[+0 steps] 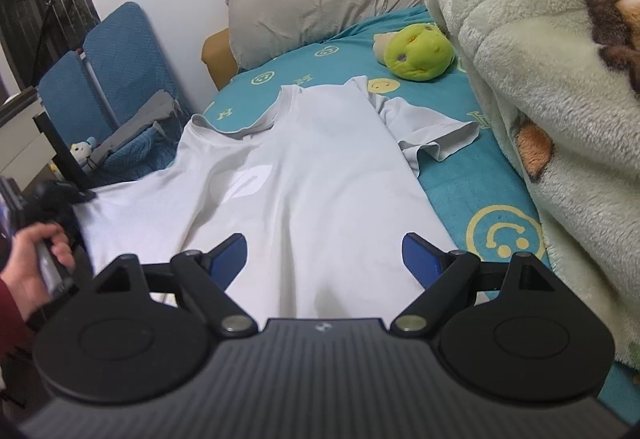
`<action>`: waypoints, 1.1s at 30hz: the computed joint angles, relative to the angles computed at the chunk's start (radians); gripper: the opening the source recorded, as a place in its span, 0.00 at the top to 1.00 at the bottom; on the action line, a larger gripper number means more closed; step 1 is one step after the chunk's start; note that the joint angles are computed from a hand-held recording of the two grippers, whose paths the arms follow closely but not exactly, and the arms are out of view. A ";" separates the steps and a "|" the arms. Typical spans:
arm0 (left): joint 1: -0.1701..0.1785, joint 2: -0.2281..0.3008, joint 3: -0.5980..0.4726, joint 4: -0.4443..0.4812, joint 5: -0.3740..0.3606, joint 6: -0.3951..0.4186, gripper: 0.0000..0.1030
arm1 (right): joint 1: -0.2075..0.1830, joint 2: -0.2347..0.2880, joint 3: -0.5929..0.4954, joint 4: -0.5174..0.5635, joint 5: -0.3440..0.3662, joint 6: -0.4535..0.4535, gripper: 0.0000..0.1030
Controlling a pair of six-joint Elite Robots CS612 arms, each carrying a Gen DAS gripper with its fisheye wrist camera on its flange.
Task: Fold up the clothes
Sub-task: 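Smooth the flat shirt body with the right gripper while the left gripper withdraws, then pinch the shirt hem with the left gripper and tug it straight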
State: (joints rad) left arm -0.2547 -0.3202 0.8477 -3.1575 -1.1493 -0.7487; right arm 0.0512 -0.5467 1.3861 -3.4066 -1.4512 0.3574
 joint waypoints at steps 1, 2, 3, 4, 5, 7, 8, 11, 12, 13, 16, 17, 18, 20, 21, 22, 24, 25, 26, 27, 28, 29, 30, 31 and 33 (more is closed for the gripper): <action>-0.005 0.011 -0.040 0.052 0.076 0.019 0.98 | 0.000 0.001 -0.002 -0.001 -0.005 0.000 0.17; -0.010 0.025 -0.086 0.108 0.152 0.037 0.98 | 0.000 0.003 -0.004 -0.001 -0.011 0.000 0.17; -0.013 0.045 -0.137 0.189 0.221 0.048 0.98 | 0.000 0.005 -0.007 -0.001 -0.017 0.001 0.17; -0.012 0.065 -0.183 0.266 0.253 0.049 0.97 | -0.001 0.007 -0.009 -0.001 -0.022 0.002 0.17; -0.011 0.087 -0.234 0.344 0.283 0.049 0.97 | -0.001 0.008 -0.011 0.002 -0.025 0.003 0.17; -0.007 0.108 -0.271 0.410 0.280 0.023 0.97 | -0.001 0.012 -0.016 0.008 -0.032 0.006 0.17; -0.005 0.119 -0.290 0.441 0.277 0.011 0.92 | -0.001 0.014 -0.019 0.012 -0.037 0.004 0.17; -0.001 0.100 -0.239 0.407 0.201 -0.002 0.70 | 0.000 0.021 -0.029 0.021 -0.038 -0.001 0.17; -0.002 0.088 -0.214 0.397 0.181 0.005 0.66 | 0.000 0.023 -0.031 0.022 -0.035 -0.004 0.17; -0.004 0.067 -0.173 0.372 0.142 0.018 0.64 | 0.000 0.024 -0.034 0.022 -0.033 -0.007 0.17; -0.011 -0.039 0.024 0.290 0.014 0.042 0.50 | 0.000 0.024 -0.033 0.010 -0.024 -0.010 0.17; -0.014 -0.078 0.094 0.268 -0.030 0.047 0.47 | 0.000 0.024 -0.032 0.005 -0.021 -0.010 0.17; -0.018 -0.125 0.176 0.252 -0.072 0.037 0.47 | 0.000 0.022 -0.030 -0.002 -0.019 -0.010 0.17; -0.026 -0.211 0.322 0.230 -0.156 0.017 0.45 | 0.001 0.016 -0.020 -0.025 -0.027 -0.011 0.17; -0.031 -0.251 0.388 0.222 -0.198 0.009 0.44 | 0.001 0.011 -0.013 -0.038 -0.029 -0.012 0.17; -0.036 -0.288 0.447 0.224 -0.234 0.002 0.43 | 0.001 0.006 -0.006 -0.051 -0.030 -0.012 0.17; -0.047 -0.360 0.556 0.235 -0.295 -0.014 0.39 | 0.002 -0.004 0.010 -0.076 -0.031 -0.011 0.17; -0.052 -0.388 0.599 0.246 -0.321 -0.020 0.38 | 0.002 -0.010 0.019 -0.088 -0.031 -0.011 0.17; -0.057 -0.415 0.640 0.259 -0.348 -0.026 0.38 | 0.002 -0.016 0.028 -0.099 -0.029 -0.012 0.17; -0.063 -0.439 0.671 0.284 -0.371 -0.028 0.38 | 0.002 -0.023 0.037 -0.109 -0.027 -0.013 0.17; -0.068 -0.458 0.699 0.299 -0.394 -0.037 0.38 | 0.002 -0.029 0.047 -0.119 -0.027 -0.014 0.17; -0.074 -0.475 0.726 0.313 -0.418 -0.046 0.38 | 0.003 -0.036 0.058 -0.128 -0.033 -0.018 0.17; -0.077 -0.488 0.741 0.333 -0.445 -0.051 0.38 | 0.004 -0.043 0.069 -0.137 -0.039 -0.021 0.17; -0.081 -0.500 0.757 0.359 -0.468 -0.048 0.38 | 0.005 -0.050 0.080 -0.146 -0.043 -0.023 0.17; -0.094 -0.522 0.777 0.425 -0.482 -0.052 0.39 | 0.004 -0.064 0.104 -0.162 -0.039 -0.018 0.17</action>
State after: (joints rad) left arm -0.3486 -0.8425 1.6247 -2.7320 -1.6315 -0.8011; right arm 0.0552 -0.6108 1.4902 -3.5691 -1.4900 0.3392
